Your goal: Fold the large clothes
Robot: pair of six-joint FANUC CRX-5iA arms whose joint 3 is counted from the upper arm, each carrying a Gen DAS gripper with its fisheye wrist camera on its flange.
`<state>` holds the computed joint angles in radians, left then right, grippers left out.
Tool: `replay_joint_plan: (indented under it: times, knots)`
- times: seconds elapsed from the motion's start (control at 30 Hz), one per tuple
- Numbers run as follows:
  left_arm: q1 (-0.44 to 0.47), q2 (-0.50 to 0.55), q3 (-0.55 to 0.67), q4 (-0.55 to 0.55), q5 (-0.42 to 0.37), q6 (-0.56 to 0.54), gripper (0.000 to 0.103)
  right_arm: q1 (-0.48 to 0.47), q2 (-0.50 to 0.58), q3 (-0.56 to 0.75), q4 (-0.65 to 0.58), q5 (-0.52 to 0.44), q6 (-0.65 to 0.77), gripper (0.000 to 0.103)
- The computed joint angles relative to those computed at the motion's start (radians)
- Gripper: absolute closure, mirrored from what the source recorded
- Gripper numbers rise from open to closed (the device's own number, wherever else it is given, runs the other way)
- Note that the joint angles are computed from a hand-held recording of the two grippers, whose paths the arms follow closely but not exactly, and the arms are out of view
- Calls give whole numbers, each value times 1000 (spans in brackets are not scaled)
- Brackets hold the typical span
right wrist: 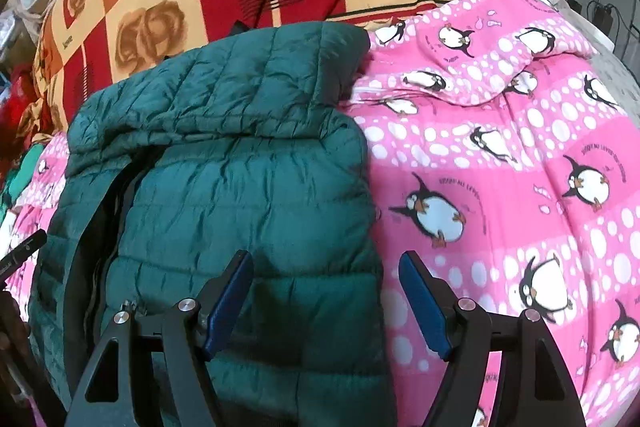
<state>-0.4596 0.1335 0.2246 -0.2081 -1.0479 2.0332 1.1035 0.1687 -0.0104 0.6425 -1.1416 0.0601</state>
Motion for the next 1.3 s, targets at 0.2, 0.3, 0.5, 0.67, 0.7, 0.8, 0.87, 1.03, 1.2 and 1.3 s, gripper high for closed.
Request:
replay_joint_plan:
  times: [0.2, 0.3, 0.5, 0.67, 0.7, 0.8, 0.87, 1.03, 1.2, 1.3]
  knots:
    - [11, -46, -63, 34, -1, -43, 10, 35, -22, -20, -10, -23, 2, 30]
    - [18, -68, -93, 60, -2, -63, 10, 53, -40, -37, -21, -23, -8, 30]
    - [34, -109, -143, 94, -8, -94, 10, 92, -75, -70, -37, -36, -19, 30]
    - [54, -143, -185, 119, -14, -112, 10, 121, -103, -104, -49, -37, -48, 30]
    - [58, -152, -195, 124, -13, -115, 10, 125, -108, -109, -51, -36, -52, 30]
    - [75, -176, -224, 148, -14, -129, 10, 141, -123, -125, -59, -39, -63, 30]
    - [89, -193, -247, 171, -15, -142, 10, 153, -135, -138, -67, -40, -65, 30]
    - [108, -224, -286, 193, -21, -161, 10, 182, -174, -178, -89, -37, -88, 30]
    - [142, -253, -341, 261, -17, -197, 10, 202, -201, -203, -115, -9, -89, 30]
    - [156, -267, -366, 295, -22, -221, 10, 213, -212, -218, -134, 35, -77, 30]
